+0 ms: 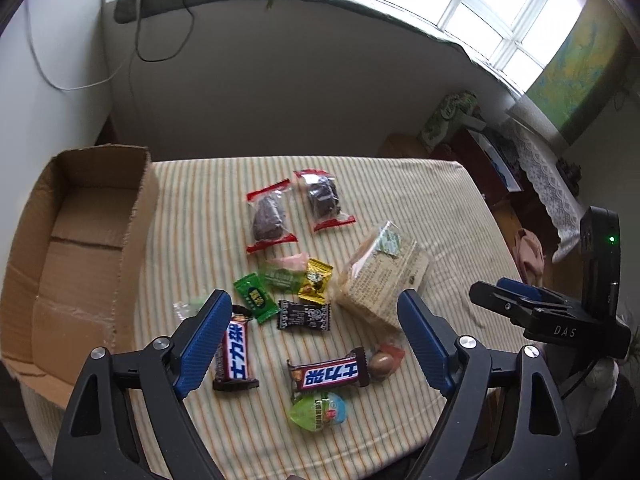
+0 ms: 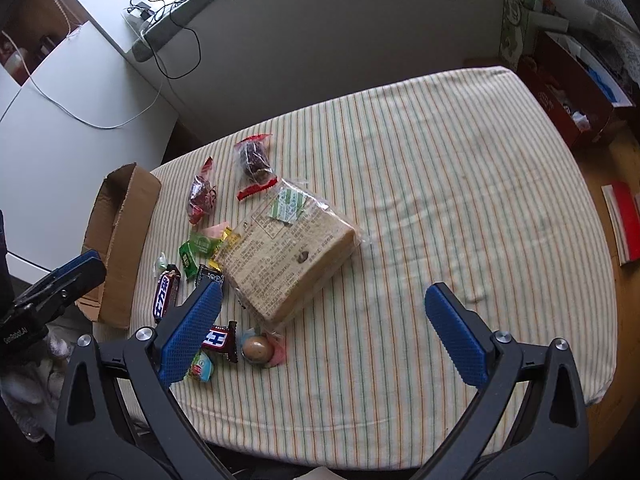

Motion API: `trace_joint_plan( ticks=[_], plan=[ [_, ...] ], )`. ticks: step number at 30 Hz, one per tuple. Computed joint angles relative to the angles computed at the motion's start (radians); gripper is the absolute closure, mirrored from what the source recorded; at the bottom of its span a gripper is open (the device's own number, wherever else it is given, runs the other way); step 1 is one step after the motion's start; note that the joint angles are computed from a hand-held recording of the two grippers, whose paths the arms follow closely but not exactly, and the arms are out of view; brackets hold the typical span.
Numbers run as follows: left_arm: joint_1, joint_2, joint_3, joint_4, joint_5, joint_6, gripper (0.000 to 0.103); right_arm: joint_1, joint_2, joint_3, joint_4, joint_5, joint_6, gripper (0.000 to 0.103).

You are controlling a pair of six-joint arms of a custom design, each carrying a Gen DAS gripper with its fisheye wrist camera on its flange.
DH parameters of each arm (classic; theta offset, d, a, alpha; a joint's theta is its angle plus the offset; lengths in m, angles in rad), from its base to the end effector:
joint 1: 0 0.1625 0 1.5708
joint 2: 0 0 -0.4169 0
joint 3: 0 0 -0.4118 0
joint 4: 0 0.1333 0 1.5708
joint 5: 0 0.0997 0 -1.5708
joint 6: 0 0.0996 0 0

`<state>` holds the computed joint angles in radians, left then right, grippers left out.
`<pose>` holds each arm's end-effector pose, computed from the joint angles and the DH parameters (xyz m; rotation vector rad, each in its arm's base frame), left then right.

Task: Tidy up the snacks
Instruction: 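Lower the right tool over the wrapped bread loaf and close on it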

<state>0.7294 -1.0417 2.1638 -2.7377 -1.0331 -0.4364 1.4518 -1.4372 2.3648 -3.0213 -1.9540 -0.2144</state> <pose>-0.2444 -0.4656 0.0704 0.5255 2.6421 -0.4910 0.0437 -0.4433 0.2159 -0.0109 -2.6215 0.6065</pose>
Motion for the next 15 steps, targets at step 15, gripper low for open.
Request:
trace_joint_plan(
  ticks=[15],
  plan=[
    [0.100, 0.176, -0.186, 0.070, -0.188, 0.123, 0.051, -0.116, 0.065, -0.035, 0.074, 0.155, 0.139, 0.024]
  ],
)
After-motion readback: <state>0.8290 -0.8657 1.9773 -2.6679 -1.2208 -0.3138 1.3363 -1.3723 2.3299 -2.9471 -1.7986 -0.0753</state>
